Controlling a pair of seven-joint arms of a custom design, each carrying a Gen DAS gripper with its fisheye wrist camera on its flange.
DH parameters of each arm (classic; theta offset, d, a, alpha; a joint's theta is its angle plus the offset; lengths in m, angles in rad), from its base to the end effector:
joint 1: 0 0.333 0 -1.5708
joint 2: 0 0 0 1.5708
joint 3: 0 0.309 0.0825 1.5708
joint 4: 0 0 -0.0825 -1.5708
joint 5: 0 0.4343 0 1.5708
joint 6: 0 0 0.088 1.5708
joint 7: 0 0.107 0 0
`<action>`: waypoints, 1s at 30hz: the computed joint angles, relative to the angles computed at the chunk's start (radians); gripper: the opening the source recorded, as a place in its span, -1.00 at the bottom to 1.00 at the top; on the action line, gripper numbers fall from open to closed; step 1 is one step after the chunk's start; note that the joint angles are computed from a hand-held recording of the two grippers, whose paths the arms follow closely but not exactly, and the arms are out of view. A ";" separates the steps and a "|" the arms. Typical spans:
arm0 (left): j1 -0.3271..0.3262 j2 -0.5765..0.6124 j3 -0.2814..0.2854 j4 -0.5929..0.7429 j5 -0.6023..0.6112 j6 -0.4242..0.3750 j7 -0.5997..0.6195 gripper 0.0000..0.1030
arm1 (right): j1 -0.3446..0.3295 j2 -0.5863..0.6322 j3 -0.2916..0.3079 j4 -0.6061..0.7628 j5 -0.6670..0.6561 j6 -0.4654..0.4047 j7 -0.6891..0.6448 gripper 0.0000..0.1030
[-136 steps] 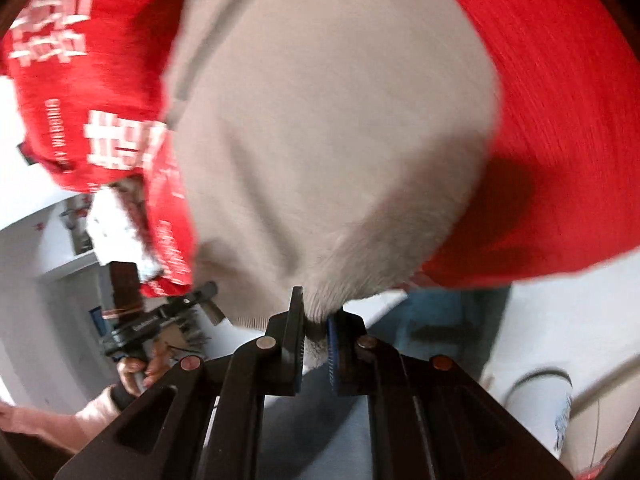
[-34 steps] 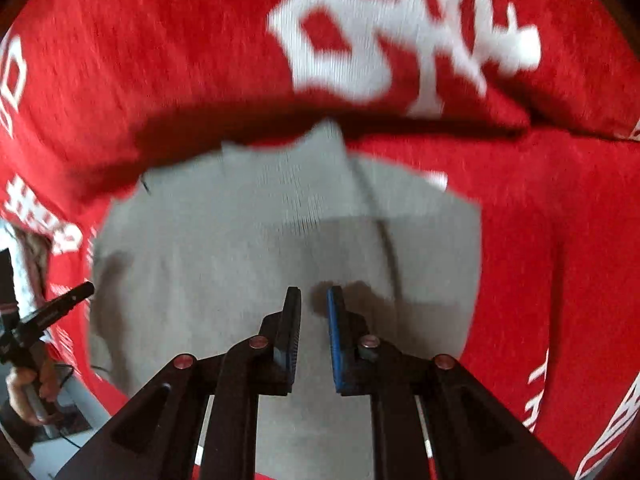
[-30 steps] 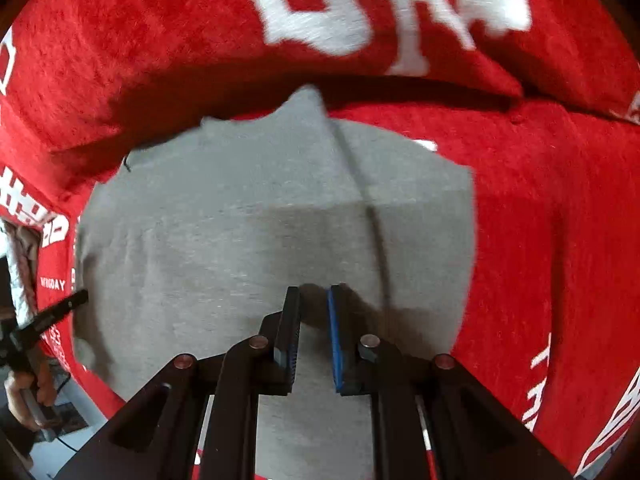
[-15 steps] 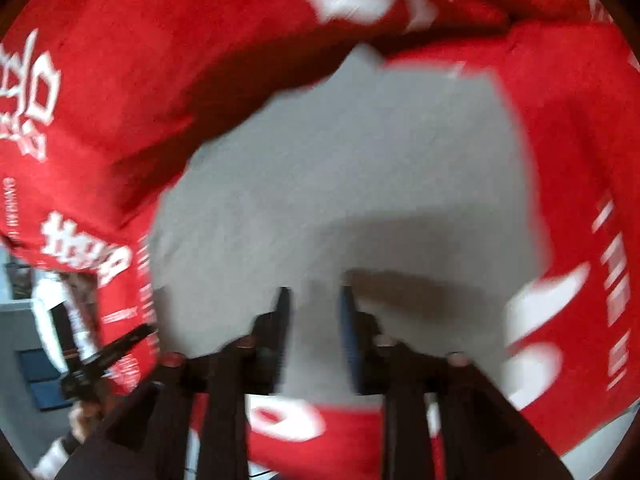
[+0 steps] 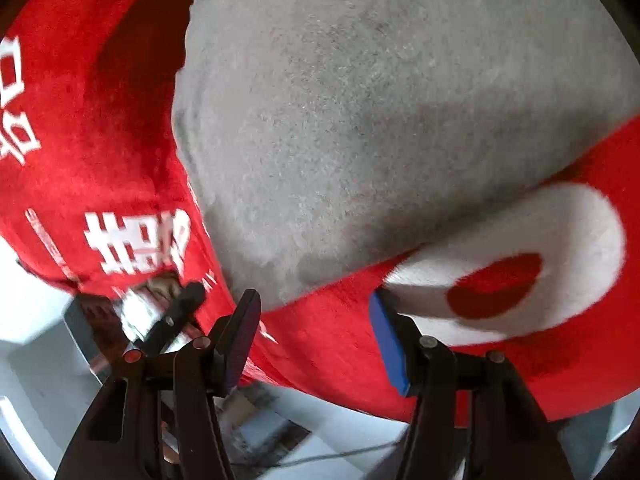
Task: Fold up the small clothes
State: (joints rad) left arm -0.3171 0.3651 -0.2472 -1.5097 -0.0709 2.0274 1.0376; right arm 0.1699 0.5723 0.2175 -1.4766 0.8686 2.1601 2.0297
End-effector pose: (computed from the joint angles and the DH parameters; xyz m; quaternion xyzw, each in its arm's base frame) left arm 0.6251 -0.3742 0.4560 0.7090 -0.6964 0.0967 0.0547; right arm 0.7086 0.2923 0.3493 -0.4306 0.7999 0.3704 0.1937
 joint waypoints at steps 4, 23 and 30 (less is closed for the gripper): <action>0.036 0.021 -0.032 -0.015 -0.132 0.049 0.068 0.55 | 0.005 -0.027 0.008 -0.061 0.062 0.120 0.017 0.20; 0.015 0.057 -0.052 0.031 -0.236 0.034 0.140 -0.86 | 0.010 -0.015 -0.008 -0.017 -0.042 0.072 0.065 -0.85; -0.001 0.047 -0.047 0.032 -0.191 0.009 0.154 -0.86 | -0.009 0.014 -0.009 0.030 -0.090 -0.060 0.040 -0.85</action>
